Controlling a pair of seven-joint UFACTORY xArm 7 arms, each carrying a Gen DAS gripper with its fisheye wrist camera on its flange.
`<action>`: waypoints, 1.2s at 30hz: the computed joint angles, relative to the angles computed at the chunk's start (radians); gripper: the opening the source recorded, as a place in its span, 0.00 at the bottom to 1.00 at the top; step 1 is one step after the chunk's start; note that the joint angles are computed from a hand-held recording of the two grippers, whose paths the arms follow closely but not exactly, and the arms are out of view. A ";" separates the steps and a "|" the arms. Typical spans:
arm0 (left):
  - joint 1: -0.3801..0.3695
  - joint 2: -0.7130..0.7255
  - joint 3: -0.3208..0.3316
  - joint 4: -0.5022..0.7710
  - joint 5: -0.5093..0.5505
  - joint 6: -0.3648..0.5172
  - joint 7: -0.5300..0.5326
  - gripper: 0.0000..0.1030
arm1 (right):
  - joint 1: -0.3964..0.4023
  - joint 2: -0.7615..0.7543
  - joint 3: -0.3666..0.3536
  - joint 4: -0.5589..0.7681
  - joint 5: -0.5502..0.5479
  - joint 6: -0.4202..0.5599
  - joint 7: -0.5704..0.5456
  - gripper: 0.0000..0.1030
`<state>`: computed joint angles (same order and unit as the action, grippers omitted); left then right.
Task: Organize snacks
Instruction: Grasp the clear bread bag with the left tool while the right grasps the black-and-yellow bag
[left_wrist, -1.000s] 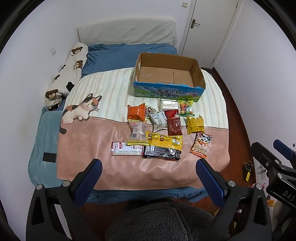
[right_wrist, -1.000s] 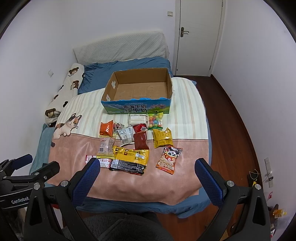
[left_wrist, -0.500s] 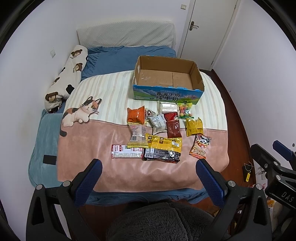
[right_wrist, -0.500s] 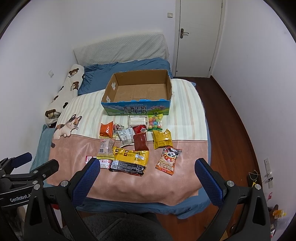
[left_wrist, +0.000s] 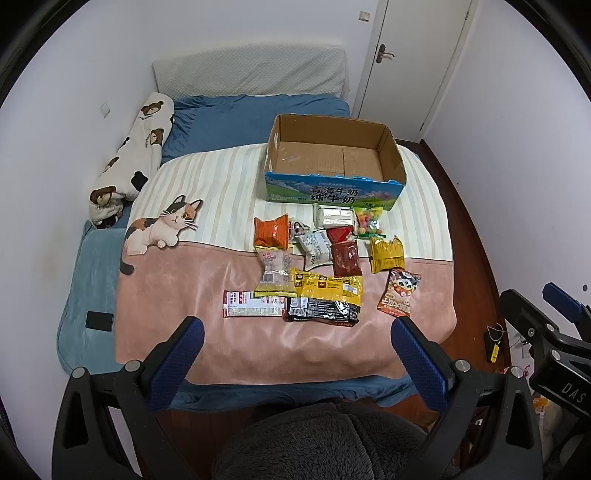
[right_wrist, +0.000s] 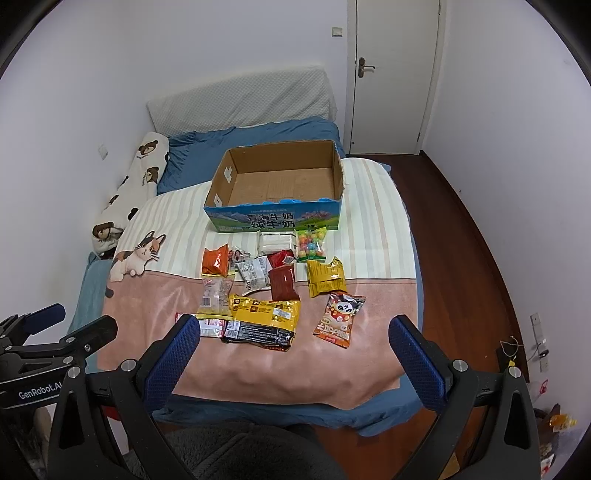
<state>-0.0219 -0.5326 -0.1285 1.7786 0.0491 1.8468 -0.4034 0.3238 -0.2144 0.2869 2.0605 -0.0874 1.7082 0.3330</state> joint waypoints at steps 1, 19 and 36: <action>0.000 0.000 0.000 0.000 0.001 0.001 0.000 1.00 | 0.000 -0.006 -0.003 -0.009 0.004 -0.004 0.001 1.00; 0.059 -0.107 0.047 -0.380 0.110 -0.164 0.023 1.00 | 0.025 0.008 -0.032 -0.347 0.086 -0.223 -0.088 1.00; 0.138 -0.184 0.153 -0.939 0.100 -0.308 0.065 1.00 | 0.290 0.535 -0.034 -0.379 -0.149 -0.266 -0.639 1.00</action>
<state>0.1161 -0.7169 0.0243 0.8399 0.1493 1.5383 -0.3386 0.6137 0.3207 0.2533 1.6811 -0.2366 1.4423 -0.3061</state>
